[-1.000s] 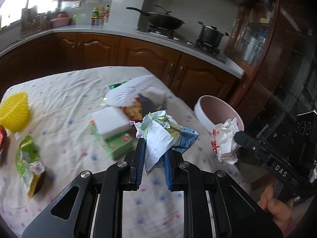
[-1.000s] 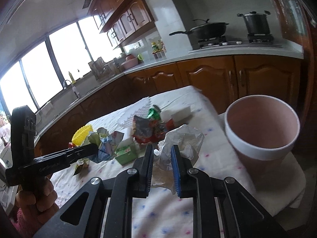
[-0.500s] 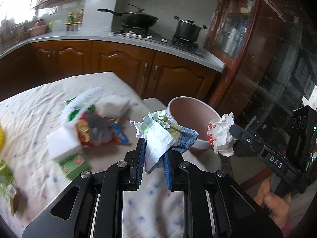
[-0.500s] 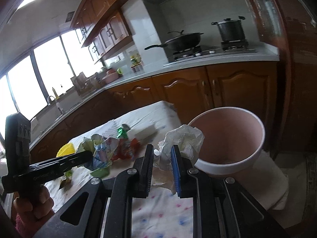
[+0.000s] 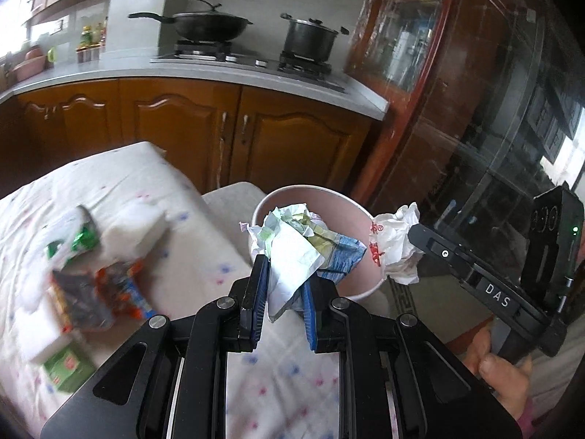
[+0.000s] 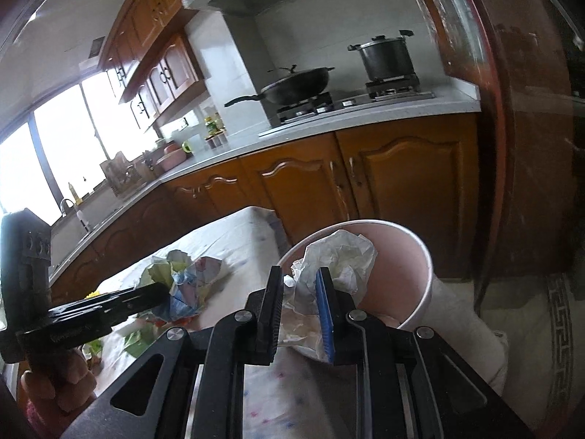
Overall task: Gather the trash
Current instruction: 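Carry both held wrappers over the pink bucket and open both grippers, then withdraw both open grippers from the bucket back toward the table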
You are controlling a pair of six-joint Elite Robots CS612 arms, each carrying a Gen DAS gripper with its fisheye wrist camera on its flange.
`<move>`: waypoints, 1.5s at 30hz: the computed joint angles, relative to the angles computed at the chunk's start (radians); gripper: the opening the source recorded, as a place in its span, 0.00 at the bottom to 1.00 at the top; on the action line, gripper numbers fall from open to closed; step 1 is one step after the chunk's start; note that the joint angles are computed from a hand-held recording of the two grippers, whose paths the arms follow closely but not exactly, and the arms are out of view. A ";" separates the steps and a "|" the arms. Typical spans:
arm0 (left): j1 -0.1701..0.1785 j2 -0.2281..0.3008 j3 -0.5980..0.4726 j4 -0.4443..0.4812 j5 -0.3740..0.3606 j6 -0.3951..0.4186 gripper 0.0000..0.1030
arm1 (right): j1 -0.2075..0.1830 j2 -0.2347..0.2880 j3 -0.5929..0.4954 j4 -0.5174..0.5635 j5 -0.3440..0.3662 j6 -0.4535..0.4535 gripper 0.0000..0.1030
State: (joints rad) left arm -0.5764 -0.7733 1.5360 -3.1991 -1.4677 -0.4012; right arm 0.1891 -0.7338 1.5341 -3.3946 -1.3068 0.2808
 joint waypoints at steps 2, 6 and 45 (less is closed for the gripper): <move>-0.001 0.017 -0.031 0.026 -0.002 0.008 0.15 | -0.006 0.006 -0.009 0.010 0.000 -0.001 0.18; 0.005 0.056 -0.097 0.093 -0.023 0.009 0.16 | -0.012 0.022 -0.036 0.046 -0.002 -0.008 0.18; 0.015 0.052 -0.081 0.130 -0.002 -0.051 0.54 | -0.040 0.052 -0.067 0.091 0.064 0.084 0.81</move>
